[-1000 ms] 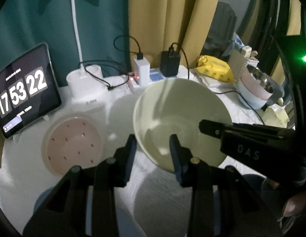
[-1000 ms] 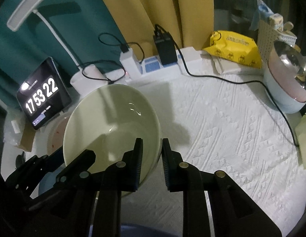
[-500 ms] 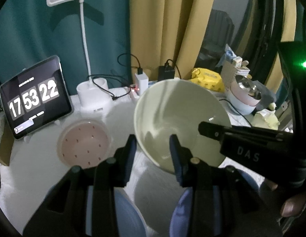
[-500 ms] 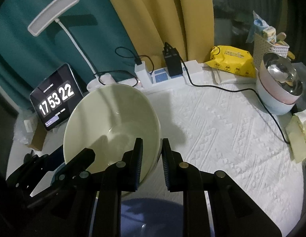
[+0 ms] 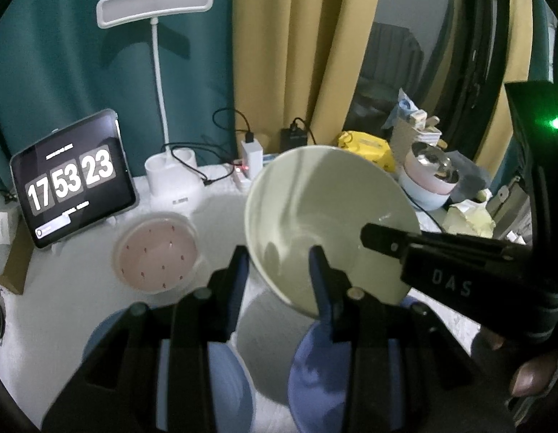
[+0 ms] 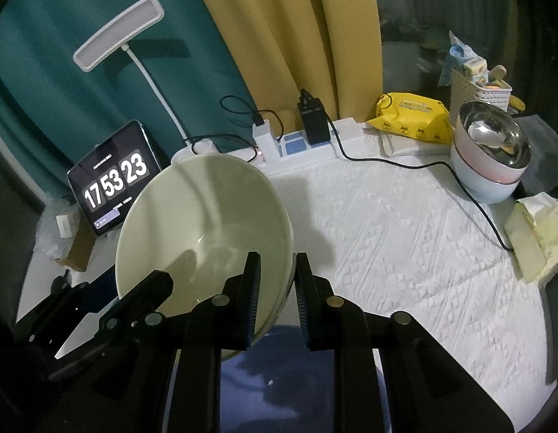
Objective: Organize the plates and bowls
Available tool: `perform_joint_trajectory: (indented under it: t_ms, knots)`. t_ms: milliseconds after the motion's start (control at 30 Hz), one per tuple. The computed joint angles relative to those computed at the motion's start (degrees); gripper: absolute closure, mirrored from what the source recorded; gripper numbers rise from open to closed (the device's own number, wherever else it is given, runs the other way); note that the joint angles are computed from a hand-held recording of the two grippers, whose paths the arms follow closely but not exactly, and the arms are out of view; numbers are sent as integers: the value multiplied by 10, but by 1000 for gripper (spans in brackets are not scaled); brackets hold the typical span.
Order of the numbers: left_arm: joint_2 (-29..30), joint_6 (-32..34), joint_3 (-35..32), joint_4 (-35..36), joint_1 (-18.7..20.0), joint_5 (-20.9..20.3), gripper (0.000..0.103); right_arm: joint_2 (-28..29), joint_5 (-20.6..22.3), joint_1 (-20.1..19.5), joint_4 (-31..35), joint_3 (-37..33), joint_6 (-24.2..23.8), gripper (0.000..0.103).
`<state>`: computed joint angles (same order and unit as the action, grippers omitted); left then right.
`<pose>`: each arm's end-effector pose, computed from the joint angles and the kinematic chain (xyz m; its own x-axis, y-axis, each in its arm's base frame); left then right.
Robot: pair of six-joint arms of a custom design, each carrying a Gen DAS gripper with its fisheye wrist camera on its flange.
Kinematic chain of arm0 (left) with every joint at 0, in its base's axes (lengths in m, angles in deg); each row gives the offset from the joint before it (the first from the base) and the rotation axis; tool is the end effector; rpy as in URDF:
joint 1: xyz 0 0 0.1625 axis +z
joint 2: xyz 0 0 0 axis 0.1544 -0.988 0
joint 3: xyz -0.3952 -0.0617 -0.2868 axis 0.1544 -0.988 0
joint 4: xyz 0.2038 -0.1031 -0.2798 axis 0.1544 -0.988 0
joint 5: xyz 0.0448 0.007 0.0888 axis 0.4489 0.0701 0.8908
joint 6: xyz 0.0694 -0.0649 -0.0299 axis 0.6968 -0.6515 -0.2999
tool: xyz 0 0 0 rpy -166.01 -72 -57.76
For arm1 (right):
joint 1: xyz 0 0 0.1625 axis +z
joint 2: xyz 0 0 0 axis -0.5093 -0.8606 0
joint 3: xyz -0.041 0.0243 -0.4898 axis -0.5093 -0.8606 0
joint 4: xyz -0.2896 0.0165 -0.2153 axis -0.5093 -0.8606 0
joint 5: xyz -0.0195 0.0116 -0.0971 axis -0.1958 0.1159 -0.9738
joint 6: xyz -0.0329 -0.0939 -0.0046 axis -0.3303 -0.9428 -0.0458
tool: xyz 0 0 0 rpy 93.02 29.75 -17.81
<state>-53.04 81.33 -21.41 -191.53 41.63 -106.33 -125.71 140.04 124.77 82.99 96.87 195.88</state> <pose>-0.3839 -0.7417 0.0119 -0.6012 0.6352 -0.4848 0.7927 0.5505 -0.2618 0.1213 -0.6859 0.2963 -0.8143 0.3995 0.4211 -0.0619 0.6615 -0.7474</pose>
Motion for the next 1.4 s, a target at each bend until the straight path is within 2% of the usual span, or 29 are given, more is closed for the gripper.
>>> perform_joint_trajectory:
  t_ms: [800,1400]
  knots:
    - [-45,-12,125,-64,-22,2,68,-66,11,13,-81,148,22,82]
    - [-62,-30,199,-92,-27,0,68,-91,19,11,-120,237,47,82]
